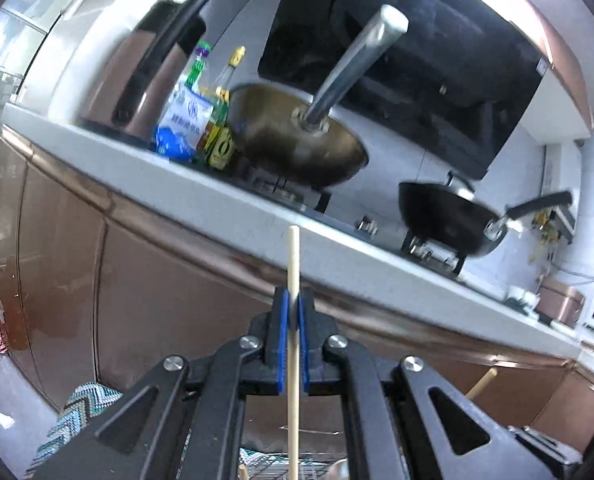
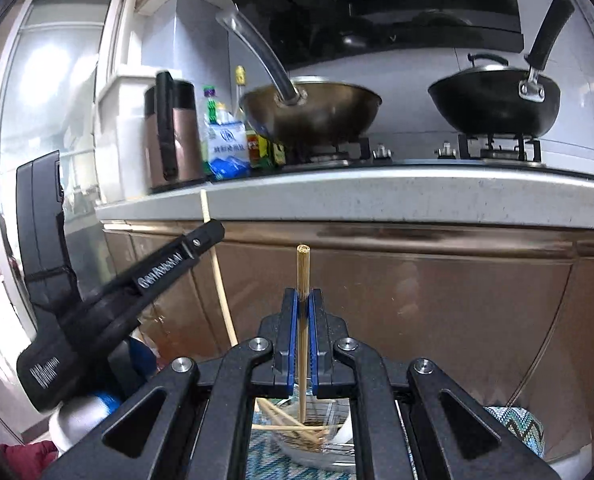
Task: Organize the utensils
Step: 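Release the chopsticks into the wire holder by opening both tools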
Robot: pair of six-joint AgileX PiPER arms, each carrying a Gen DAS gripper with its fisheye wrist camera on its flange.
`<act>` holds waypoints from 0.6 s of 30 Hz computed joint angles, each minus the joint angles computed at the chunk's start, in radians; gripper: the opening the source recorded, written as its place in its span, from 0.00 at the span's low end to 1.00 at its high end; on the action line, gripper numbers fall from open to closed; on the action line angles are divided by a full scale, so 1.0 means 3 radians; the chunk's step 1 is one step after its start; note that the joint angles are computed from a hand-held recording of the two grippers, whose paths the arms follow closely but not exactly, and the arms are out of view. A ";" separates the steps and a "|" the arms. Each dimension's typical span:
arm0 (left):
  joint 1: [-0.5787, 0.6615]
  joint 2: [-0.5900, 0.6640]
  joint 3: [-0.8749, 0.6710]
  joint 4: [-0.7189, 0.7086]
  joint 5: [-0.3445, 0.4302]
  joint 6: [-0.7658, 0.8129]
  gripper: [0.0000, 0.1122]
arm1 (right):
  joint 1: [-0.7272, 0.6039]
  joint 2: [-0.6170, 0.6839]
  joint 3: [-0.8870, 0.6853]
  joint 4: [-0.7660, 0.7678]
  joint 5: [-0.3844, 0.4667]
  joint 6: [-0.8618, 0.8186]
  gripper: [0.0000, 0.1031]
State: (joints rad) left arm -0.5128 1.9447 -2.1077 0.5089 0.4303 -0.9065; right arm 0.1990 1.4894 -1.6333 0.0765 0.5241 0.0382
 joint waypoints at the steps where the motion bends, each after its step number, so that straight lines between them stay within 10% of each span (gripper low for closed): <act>1: -0.0008 0.0052 0.0014 0.0003 -0.0017 -0.0022 0.04 | -0.0007 0.0035 0.0029 -0.0033 -0.0032 0.0015 0.05; 12: 0.0010 -0.0223 0.0713 0.0479 -0.0362 -0.0467 0.29 | -0.0095 -0.0011 0.0365 0.0099 -0.0187 -0.0029 0.26; 18: -0.0045 -0.0719 0.1031 0.0542 -0.0105 -0.0217 0.47 | -0.0072 -0.0381 0.0562 -0.0152 -0.0126 0.0311 0.34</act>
